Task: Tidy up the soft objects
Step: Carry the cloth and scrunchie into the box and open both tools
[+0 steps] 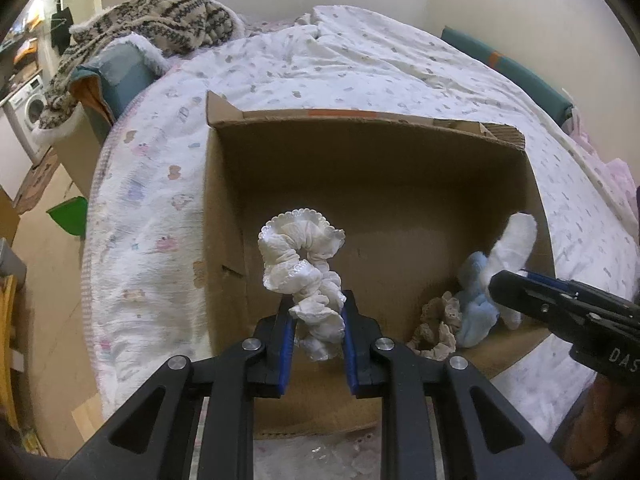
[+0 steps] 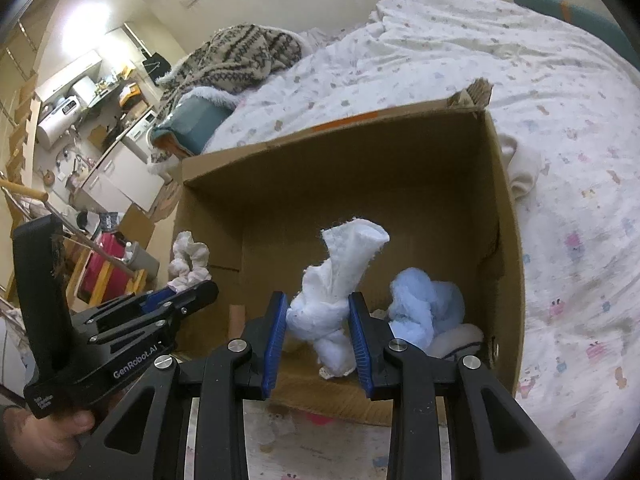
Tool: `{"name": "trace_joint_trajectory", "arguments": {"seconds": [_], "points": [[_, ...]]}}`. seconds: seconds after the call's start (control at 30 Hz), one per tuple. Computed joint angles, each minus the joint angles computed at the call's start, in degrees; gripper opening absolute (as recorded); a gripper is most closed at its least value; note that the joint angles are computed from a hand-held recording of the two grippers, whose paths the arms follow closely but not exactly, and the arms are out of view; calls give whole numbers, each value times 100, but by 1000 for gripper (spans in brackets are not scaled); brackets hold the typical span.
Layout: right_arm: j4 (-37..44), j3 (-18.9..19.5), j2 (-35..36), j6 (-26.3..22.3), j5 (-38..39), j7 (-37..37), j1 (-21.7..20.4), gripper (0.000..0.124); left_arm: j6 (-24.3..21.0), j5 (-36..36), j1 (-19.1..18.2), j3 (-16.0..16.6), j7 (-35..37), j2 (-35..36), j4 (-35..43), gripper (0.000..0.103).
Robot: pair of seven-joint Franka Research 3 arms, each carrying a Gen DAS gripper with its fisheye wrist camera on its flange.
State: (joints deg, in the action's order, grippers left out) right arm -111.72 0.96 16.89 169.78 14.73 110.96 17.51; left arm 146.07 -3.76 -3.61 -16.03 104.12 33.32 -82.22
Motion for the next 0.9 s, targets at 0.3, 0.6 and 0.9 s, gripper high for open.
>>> {"name": "trace_joint_trajectory", "arguments": {"seconds": [0.3,0.6,0.9], "points": [[167,347,184,-289,656,-489,-273,33,-329,-105,0,-36,-1,183,229,20],[323,382,290,-510,892,-765,-263,33,-498,-65,-59,-29,66,156,180,26],[338,321,328,-527,894,-698,-234,33,-404,-89,-76,-32,124,-23,-68,40]]}}
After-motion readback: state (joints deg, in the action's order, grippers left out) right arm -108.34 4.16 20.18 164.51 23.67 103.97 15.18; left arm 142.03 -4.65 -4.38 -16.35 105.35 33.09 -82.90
